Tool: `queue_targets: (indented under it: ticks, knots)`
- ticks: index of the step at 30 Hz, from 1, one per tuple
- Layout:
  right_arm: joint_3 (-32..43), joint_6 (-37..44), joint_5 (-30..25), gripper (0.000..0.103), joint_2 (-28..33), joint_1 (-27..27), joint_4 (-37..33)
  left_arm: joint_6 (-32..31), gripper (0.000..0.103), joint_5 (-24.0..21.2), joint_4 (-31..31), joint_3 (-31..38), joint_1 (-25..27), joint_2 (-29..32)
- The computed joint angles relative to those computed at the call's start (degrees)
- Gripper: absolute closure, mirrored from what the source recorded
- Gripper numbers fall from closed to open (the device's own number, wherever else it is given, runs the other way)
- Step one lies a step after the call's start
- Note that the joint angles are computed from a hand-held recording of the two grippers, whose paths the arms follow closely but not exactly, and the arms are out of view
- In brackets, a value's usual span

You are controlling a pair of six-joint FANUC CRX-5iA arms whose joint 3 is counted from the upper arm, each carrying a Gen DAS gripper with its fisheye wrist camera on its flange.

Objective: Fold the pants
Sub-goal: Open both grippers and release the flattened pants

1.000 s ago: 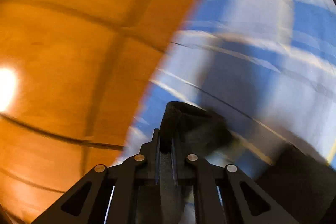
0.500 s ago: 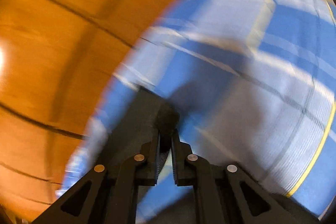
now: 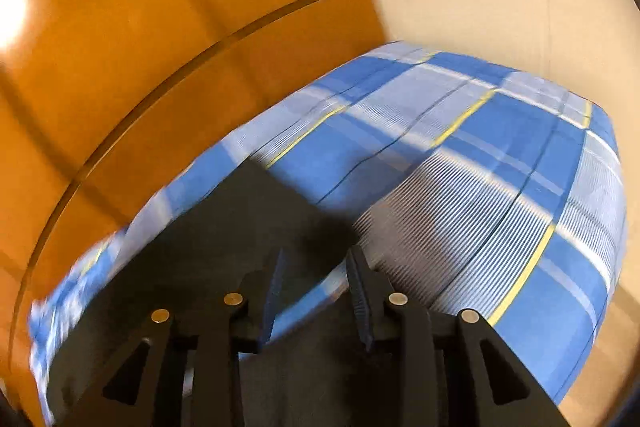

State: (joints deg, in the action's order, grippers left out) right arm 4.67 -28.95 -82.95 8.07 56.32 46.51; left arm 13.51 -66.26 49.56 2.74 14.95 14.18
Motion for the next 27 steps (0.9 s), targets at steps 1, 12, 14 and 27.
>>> queue_targets:
  ticks: [1, 12, 14, 27]
  knots:
    - [0.85, 0.59, 0.51, 0.070, 0.97, 0.97, -0.44, 0.34, 0.036, 0.61, -0.17, -0.38, 0.92, -0.48]
    - [3.78, -8.44, 3.97, 0.069, 6.87, 11.19, -1.75, 4.31, 0.031, 11.48, -1.26, -9.27, 14.73, -6.04]
    - [7.16, -6.64, 1.07, 0.068, 9.27, 11.88, -3.49, 5.84, 0.031, 11.16, -2.14, -9.58, 16.72, -5.74]
    - [34.46, 13.04, -13.30, 0.067, 26.80, 14.14, -7.67, 2.25, 0.027, 4.97, 4.45, -16.80, 21.64, -11.16]
